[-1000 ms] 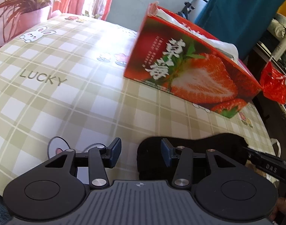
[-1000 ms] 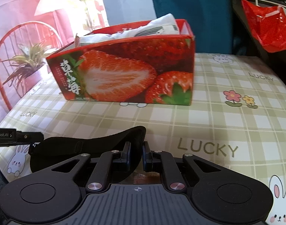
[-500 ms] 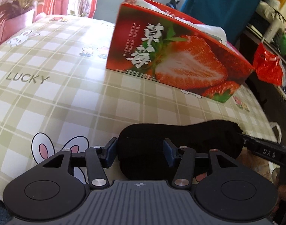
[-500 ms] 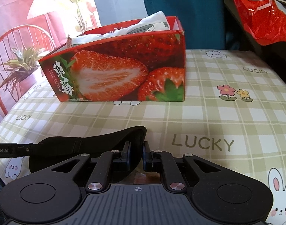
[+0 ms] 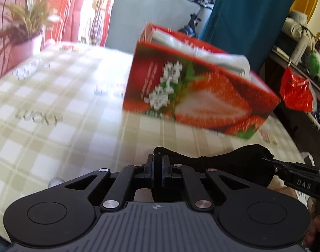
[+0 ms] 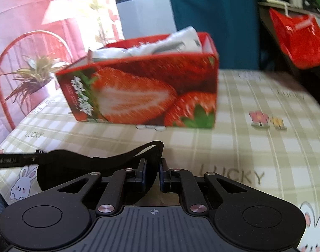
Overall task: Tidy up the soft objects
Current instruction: 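Lift the black eye mask with both grippers and carry it over the box, then lower the black eye mask into the box and open both grippers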
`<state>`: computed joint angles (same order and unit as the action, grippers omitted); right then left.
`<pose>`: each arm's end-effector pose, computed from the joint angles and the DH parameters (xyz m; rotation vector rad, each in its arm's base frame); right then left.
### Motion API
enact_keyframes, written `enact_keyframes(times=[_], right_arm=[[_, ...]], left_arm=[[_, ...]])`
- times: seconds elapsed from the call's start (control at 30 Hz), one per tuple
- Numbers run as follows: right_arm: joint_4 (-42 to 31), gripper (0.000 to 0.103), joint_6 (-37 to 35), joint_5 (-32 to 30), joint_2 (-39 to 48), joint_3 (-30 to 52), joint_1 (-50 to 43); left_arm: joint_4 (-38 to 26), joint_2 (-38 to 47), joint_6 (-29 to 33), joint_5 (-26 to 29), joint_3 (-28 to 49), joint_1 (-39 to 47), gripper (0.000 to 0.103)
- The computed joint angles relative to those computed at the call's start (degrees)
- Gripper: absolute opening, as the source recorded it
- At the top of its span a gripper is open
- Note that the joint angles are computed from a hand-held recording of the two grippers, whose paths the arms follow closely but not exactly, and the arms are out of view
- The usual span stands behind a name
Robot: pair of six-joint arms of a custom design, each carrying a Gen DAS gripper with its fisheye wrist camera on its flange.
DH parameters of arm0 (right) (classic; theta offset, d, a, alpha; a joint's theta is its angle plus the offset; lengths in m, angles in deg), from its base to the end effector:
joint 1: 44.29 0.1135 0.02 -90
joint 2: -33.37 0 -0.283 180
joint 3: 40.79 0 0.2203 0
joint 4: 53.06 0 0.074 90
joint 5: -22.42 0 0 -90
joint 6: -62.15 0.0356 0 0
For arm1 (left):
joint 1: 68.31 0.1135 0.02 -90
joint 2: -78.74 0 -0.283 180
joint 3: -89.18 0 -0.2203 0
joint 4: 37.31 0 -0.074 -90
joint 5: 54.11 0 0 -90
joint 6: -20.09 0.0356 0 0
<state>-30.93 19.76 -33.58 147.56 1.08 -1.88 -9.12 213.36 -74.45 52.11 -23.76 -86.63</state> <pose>0.2121 0.1668 0.0822 0.3507 2.2354 0.0898 0.3638 -0.1309 0.0427 0.4251 2.2401 -0.5310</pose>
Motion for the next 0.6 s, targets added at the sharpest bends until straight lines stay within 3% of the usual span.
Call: enact_keyframes(times=[0.23, 0.6], right_arm=[[0.2, 0.011, -7.0, 2.3, -5.5, 0.5, -0.8], [-1.9, 0.011, -16.2, 2.1, -16.6, 1.7, -5.9]], left_arm=[[1.7, -5.5, 1.3, -2.1, -0.2, -0.7, 0.007], [-1.1, -11.9, 2.9, -3.5, 5.6, -2.8, 0.007]])
